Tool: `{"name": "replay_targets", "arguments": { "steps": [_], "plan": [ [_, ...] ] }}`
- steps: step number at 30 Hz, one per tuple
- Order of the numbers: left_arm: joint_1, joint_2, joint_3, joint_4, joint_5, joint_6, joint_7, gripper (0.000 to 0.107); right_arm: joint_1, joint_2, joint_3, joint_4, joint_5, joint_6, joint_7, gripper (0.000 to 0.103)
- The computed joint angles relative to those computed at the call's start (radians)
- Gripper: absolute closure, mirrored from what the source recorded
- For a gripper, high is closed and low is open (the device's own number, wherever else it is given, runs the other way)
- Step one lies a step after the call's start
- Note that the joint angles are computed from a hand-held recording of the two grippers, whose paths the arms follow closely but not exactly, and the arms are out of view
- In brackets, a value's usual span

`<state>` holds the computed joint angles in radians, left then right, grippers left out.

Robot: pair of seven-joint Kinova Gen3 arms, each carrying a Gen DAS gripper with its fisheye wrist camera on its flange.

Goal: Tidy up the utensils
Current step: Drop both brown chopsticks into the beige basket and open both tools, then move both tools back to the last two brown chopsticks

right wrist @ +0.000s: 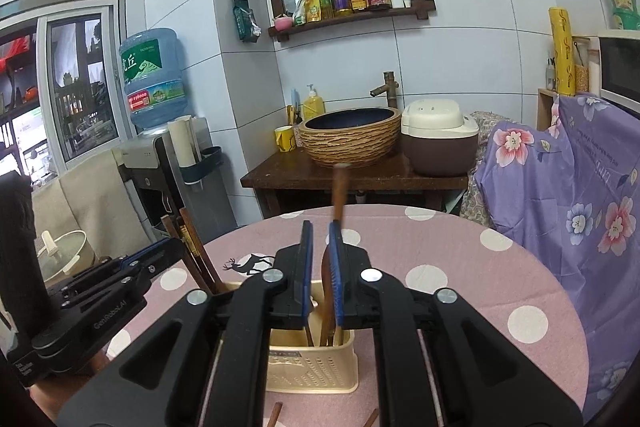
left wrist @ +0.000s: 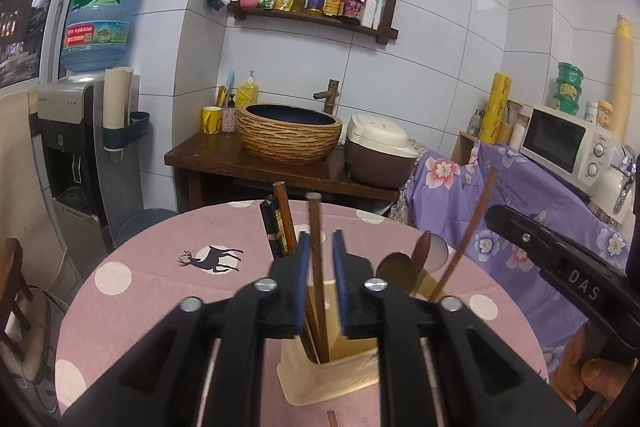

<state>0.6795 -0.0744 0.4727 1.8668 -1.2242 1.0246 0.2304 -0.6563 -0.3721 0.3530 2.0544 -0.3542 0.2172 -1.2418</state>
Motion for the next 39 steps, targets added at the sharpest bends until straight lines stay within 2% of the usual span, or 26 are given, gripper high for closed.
{"name": "replay_targets", "arguments": {
  "steps": [1,2,5,8,13,17,20,22,25,32,37,39],
  "plan": [
    [0.007,-0.003,0.009,0.008,-0.003,0.009,0.011,0.07,0.017,-0.013,-0.018,0.017,0.004,-0.016,-0.005,0.058],
    [0.014,-0.009,0.017,0.017,-0.005,0.014,0.026,0.062,0.043,-0.028,-0.043,0.038,0.012,-0.036,-0.019,0.054],
    [0.034,-0.018,0.049,0.04,0.009,0.051,0.053,0.059,0.162,-0.065,-0.144,0.082,0.064,-0.051,-0.079,0.053],
    [0.061,-0.023,0.071,0.066,0.047,0.091,0.08,0.054,0.232,-0.096,-0.187,0.11,0.11,-0.001,-0.125,0.053],
    [0.106,0.001,0.1,0.108,0.119,0.178,0.129,0.051,0.311,-0.102,-0.222,0.159,0.14,0.137,-0.182,0.053],
    [0.137,0.002,0.084,0.163,0.195,0.149,0.188,0.051,0.372,-0.082,-0.276,0.216,0.147,0.206,-0.225,0.053],
    [0.169,0.027,0.091,0.18,0.225,0.178,0.229,0.051,0.4,-0.056,-0.313,0.256,0.143,0.25,-0.259,0.053],
    [0.19,0.028,0.085,0.197,0.241,0.174,0.257,0.051,0.423,-0.048,-0.347,0.276,0.146,0.266,-0.291,0.053],
    [0.211,0.035,0.079,0.208,0.263,0.18,0.283,0.051,0.467,-0.042,-0.437,0.29,0.182,0.298,-0.365,0.053],
    [0.252,0.047,0.08,0.218,0.271,0.191,0.328,0.051,0.498,-0.033,-0.608,0.292,0.294,0.336,-0.547,0.05],
    [0.277,0.053,0.076,0.219,0.269,0.2,0.35,0.051,0.49,-0.03,-0.659,0.302,0.376,0.328,-0.641,0.042],
    [0.283,0.056,0.072,0.218,0.271,0.197,0.351,0.051,0.502,-0.034,-0.693,0.306,0.419,0.33,-0.683,0.041]
  ]
}}
